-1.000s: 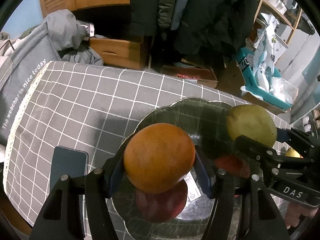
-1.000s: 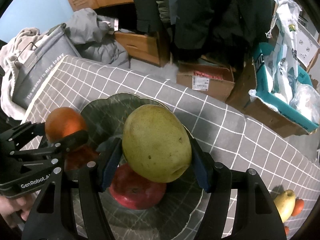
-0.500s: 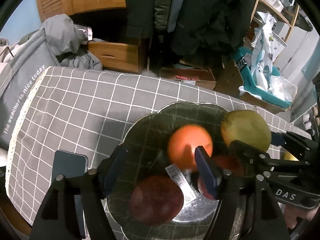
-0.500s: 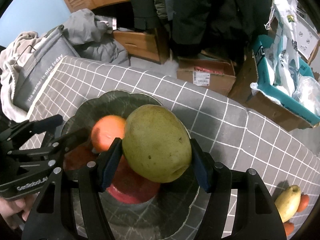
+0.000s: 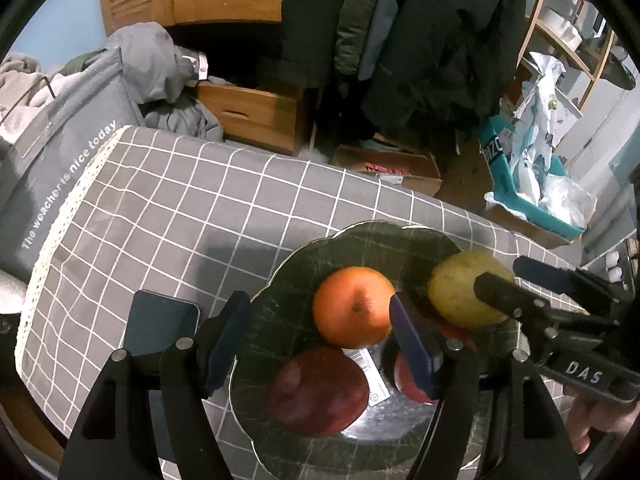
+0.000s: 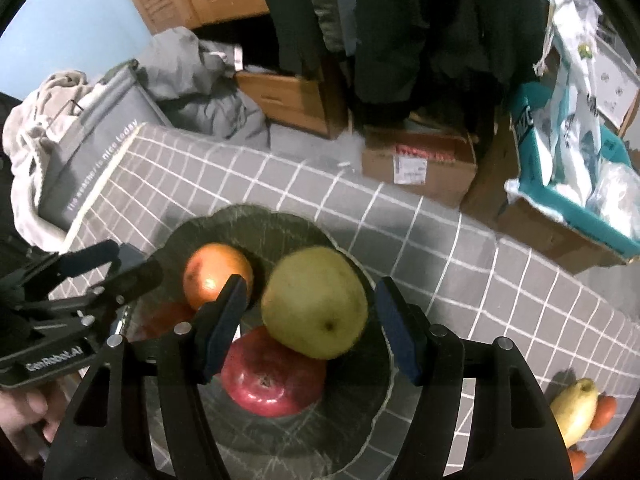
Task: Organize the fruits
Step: 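Lift both tools out of the bowl and move back toward the remaining fruit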
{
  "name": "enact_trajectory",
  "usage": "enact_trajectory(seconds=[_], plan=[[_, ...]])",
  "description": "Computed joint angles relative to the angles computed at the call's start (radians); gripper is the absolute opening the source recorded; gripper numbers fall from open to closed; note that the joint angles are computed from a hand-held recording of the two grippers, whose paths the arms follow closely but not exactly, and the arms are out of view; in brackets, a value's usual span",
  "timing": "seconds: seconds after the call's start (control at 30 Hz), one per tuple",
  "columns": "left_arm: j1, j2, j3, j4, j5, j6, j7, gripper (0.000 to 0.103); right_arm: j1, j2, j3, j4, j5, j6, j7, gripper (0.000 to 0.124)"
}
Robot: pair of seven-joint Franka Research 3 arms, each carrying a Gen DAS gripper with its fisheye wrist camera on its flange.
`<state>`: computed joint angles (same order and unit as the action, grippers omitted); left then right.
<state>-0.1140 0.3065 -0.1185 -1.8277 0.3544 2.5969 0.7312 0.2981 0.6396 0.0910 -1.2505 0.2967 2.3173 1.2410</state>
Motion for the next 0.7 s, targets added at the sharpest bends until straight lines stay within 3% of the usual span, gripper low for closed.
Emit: enact_trajectory(seconds=[0.7], plan=[[-0.025,-0.176,-0.016,-0.105,0.109,0.066,-0.093,0.078,0.027,-0.288,-0.057,-0.356,-0.157,0.299,0.048,0.072]])
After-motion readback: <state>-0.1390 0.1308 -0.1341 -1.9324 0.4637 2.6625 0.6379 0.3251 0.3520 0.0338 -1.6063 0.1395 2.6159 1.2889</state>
